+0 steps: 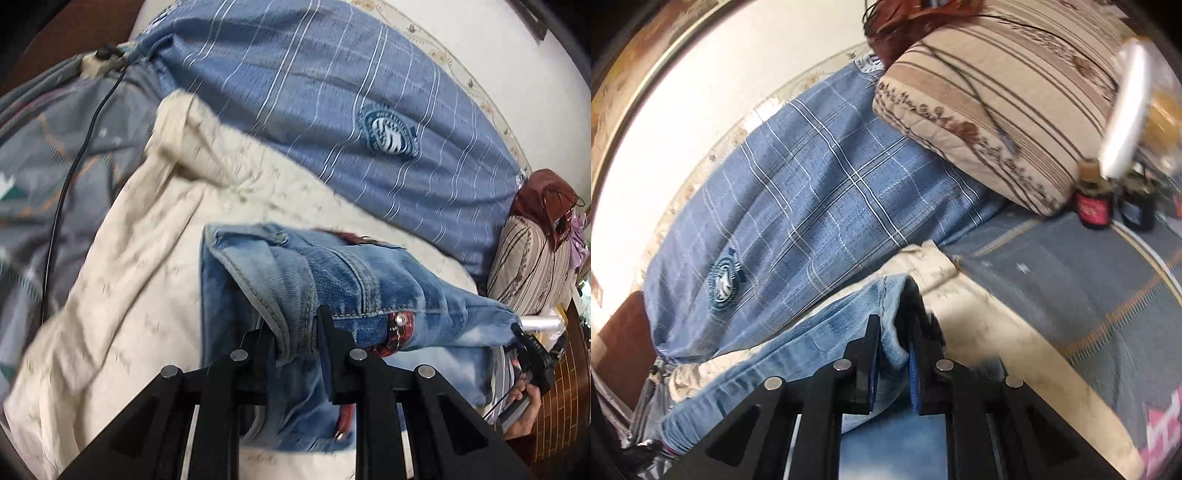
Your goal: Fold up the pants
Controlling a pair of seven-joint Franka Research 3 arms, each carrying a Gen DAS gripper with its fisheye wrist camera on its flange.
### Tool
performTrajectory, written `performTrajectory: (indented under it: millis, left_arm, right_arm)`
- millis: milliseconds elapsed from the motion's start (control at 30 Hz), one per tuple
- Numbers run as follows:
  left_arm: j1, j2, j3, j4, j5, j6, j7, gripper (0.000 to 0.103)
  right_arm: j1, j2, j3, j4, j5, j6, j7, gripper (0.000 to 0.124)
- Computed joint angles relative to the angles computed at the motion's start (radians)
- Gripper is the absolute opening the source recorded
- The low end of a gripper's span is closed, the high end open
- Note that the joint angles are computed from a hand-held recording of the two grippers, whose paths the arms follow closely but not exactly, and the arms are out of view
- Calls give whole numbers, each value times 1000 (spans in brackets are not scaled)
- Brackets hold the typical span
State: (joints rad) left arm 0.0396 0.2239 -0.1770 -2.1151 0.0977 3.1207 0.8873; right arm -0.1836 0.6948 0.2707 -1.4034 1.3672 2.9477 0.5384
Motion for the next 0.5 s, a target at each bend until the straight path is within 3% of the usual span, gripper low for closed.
performTrajectory:
  millis: [100, 233, 400, 500]
  left_arm:
    - [-26, -8, 27, -42, 23, 2, -31, 21]
    - [-37, -22, 32, -94, 44, 21, -50, 21]
    - [91, -40, -113, -149, -54, 55, 35, 22]
    - [161, -40, -193, -160, -120, 55, 92, 22]
  right_arm:
    - [-10, -47, -12, -82, 1, -14, 0, 14]
    - [3, -111, -67, -191, -59, -53, 98, 17]
    - [-32, -194, -76, -316, 52, -53, 32, 17]
    - [-81, -238, -74, -359, 213, -177, -60, 18]
